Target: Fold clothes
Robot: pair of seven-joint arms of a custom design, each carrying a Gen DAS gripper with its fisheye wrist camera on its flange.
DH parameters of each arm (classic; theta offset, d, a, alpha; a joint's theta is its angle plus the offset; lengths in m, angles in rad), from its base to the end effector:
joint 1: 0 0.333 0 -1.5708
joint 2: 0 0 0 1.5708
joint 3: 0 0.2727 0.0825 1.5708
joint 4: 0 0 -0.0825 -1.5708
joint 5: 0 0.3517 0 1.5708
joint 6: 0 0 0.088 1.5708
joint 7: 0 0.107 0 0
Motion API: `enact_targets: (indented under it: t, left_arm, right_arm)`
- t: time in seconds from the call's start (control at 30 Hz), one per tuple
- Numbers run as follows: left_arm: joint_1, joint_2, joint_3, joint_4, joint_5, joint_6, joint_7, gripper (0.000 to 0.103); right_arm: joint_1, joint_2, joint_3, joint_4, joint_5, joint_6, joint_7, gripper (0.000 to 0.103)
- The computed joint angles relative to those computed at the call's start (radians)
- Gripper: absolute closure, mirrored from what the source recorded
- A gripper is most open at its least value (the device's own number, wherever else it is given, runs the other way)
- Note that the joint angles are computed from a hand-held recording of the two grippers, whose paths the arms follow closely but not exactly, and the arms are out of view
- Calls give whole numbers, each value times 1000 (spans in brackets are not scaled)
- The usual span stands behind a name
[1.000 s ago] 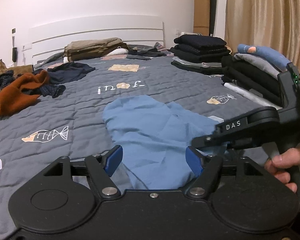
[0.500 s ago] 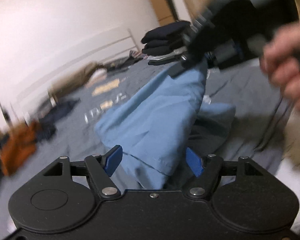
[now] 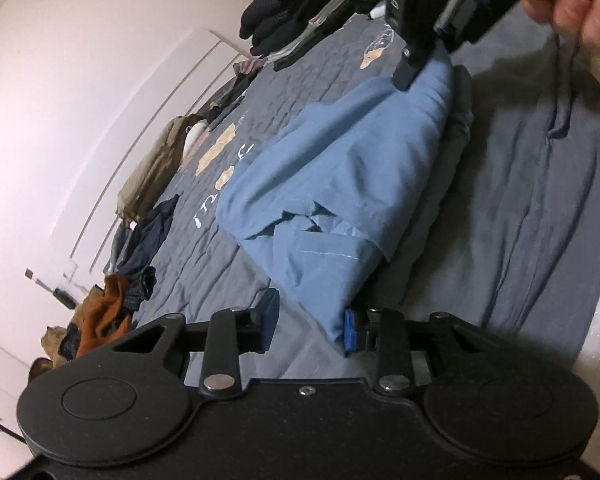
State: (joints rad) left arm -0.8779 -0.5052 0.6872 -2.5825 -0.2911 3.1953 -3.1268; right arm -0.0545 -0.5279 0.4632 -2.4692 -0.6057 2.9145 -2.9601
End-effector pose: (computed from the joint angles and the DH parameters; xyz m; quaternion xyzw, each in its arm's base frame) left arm 0.4446 -0.0370 0.4822 -0.0882 0.8636 -0.2504 0.4286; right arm 0.3810 0.2268 0.5285 -0.3465 0.8003 -0.1703 0.4588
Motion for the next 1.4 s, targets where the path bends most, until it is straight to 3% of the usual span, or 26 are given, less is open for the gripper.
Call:
enact_targets:
  t: [0.1, 0.17, 0.2, 0.3, 0.33, 0.4, 0.43, 0.5, 0.57, 0.67, 0.8, 0.9, 0.97, 1.0, 1.17, 1.4]
  left_arm:
    - [-26, -40, 25, -35, 33, 37, 35, 63]
    - [-100, -107, 98, -79, 84, 107, 79, 46]
    - [-134, -133, 132, -100, 115, 145, 97, 43]
    - [-201, -147, 205, -129, 197, 223, 122, 42]
    - [-222, -149, 229, -138, 226, 249, 129, 44]
    - [-226, -124, 235, -135, 252, 250, 113, 68]
    - [-212, -102, 219, -126, 252, 236, 92, 85]
    - [-189, -86, 204, -121, 269, 208, 66, 91]
    - [-165, -81, 191, -112, 293, 173, 48, 97]
    - [-134, -83, 187, -105, 336, 130, 34, 97]
    - [-100, -97, 175, -104, 340, 83, 46, 90]
    - [-38, -124, 104, -65, 264, -53, -3, 75]
    - [-37, -155, 98, -11, 195, -178, -41, 40]
    - [-41, -165, 101, 20, 158, -237, -61, 34]
    - [-71, -122, 130, 195, -43, -453, -199, 33]
    - [-108, -20, 215, 420, -296, -747, -368, 34]
  right_arm:
    - [-10, 6, 13, 11, -18, 6, 4, 100]
    - [-22, -3, 21, 16, -27, 21, 19, 100]
    - [-27, -6, 24, 17, -27, 28, 27, 99]
    - [-19, -10, 14, 8, -2, 53, 30, 96]
    - [-6, -8, 6, 8, 12, 49, 17, 95]
    - [26, 0, -13, 10, 44, 36, -17, 94]
    - [52, 10, -29, 14, 65, 22, -42, 92]
    - [75, 24, -39, 17, 84, 11, -70, 90]
    - [49, 30, -7, 22, 60, -1, -59, 93]
    - [43, 57, 11, 50, 18, -66, -64, 95]
    - [121, 87, -55, 63, 31, -105, -99, 94]
    - [181, 81, -107, 76, 63, -141, -153, 89]
    - [201, 61, -126, 74, 73, -147, -179, 86]
    - [215, 48, -139, 73, 85, -149, -202, 84]
    - [254, 1, -194, 85, 148, -143, -361, 62]
    - [286, 89, -293, 176, 281, -82, -675, 59]
